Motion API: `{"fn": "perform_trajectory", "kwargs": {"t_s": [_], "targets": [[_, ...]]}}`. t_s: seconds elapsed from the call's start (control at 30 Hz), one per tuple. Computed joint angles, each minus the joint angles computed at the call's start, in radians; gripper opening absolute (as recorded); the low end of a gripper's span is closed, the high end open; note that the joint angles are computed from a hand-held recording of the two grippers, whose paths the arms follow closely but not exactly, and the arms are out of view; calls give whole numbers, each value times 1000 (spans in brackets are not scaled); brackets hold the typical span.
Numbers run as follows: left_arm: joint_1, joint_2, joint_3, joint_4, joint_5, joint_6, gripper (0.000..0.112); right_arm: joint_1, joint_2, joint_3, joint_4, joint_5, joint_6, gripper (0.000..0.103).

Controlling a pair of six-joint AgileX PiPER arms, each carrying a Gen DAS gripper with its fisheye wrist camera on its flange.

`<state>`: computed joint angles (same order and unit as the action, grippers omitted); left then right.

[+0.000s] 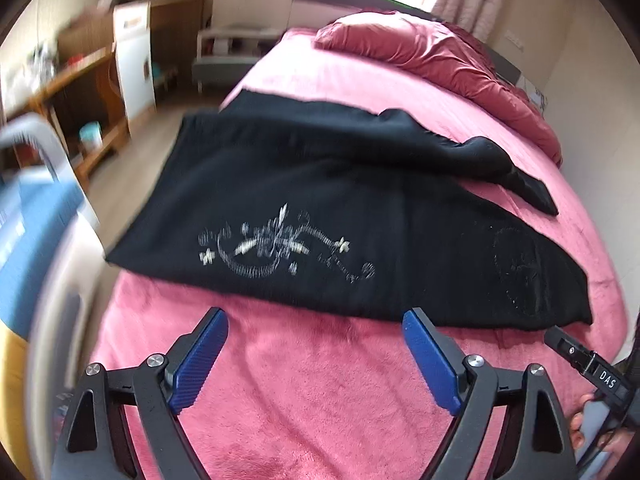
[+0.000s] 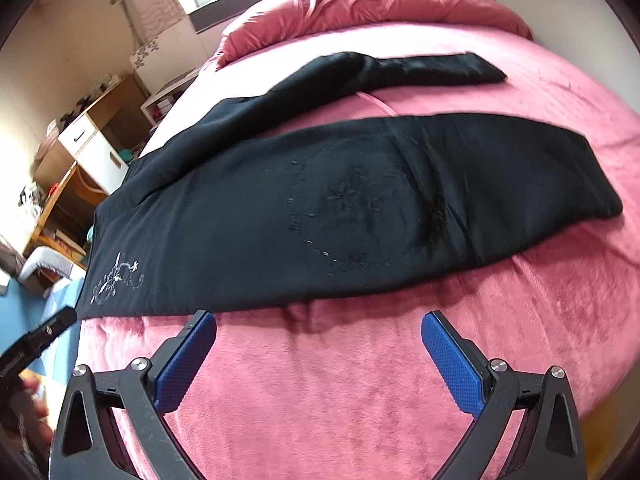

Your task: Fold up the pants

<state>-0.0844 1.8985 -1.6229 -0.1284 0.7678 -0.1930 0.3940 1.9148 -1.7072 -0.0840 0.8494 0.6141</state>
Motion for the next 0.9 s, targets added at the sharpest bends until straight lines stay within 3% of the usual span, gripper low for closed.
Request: {"fn": "perform_trajectory", "kwargs": {"t_s": [0.3, 0.43, 0.53, 0.7, 0.8, 0.9], "targets": [[158, 124, -77, -225, 98, 92, 93, -195, -71, 174, 233, -119, -71, 100], [225, 191, -142, -289, 142, 52, 67, -282, -94, 233, 292, -151, -89, 90], [263, 235, -184, -328, 165, 24, 54, -344, -104, 270, 354, -179, -112, 81], [293, 272, -227, -379, 172, 0, 52, -461, -104, 317, 428, -226, -107, 71], [292, 287, -264, -353, 178, -24, 37, -524, -80, 311, 492, -246, -136, 64], [284, 269, -250, -338, 125, -12, 28, -558, -34, 253, 499, -242, -131, 58]]}}
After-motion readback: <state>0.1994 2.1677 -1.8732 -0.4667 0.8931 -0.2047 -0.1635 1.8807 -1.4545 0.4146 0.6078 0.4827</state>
